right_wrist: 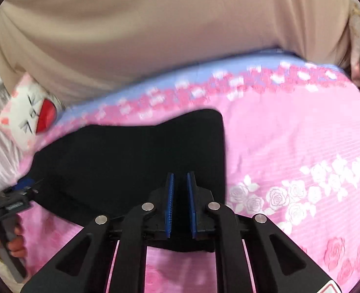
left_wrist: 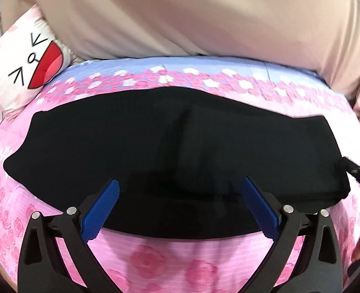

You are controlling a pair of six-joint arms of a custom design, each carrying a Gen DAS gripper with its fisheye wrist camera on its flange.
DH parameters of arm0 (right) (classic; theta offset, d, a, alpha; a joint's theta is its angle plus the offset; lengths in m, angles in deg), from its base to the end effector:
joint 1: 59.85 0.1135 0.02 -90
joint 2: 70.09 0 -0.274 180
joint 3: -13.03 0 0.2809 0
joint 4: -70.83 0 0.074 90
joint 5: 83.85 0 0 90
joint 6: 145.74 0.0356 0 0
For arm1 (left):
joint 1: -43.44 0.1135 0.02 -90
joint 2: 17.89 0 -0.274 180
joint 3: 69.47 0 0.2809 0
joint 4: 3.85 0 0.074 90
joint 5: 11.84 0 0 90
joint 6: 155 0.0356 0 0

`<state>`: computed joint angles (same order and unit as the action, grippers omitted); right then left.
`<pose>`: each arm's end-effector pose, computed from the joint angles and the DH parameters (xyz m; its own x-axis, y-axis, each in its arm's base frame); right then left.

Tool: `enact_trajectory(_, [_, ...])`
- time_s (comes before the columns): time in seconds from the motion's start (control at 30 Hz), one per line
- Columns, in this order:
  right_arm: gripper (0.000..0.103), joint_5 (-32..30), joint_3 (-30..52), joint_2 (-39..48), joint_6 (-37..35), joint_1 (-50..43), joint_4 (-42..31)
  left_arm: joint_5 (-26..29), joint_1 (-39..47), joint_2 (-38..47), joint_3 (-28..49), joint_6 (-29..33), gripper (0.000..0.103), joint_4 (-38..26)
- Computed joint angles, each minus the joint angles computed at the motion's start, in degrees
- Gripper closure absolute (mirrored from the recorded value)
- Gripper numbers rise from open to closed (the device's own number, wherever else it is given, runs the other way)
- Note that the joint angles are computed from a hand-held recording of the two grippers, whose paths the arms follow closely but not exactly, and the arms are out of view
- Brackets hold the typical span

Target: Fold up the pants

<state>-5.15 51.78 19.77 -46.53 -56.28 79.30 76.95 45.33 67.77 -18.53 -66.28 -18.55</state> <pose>0.2748 0.0241 0.0951 -0.7002 0.1136 -0.7049 -0.0941 0.9640 0.2488 0.3013 0.0107 0.1435 -0.7579 -0.0474 -0.6507 -0.0636 0.9980 0.0015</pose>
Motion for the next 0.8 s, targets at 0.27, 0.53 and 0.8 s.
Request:
enact_trajectory(0.27, [0.085,-7.13,-3.55,-6.25,1.14,-2.32,0.96,-2.33,5.2,1.34,-0.29,-1.42,0.005,-0.82])
enact_trajectory(0.53, [0.064,-1.7,-2.92,0.34,-2.16,8.03,6.78,8.69,32.62,9.94,8.07,-6.84,0.005,-5.66])
enact_trajectory(0.8, [0.056,-2.19,-2.51,3.71,-0.53,9.38,11.25,17.57,44.15,23.49,20.81,-12.68,0.005,-4.46])
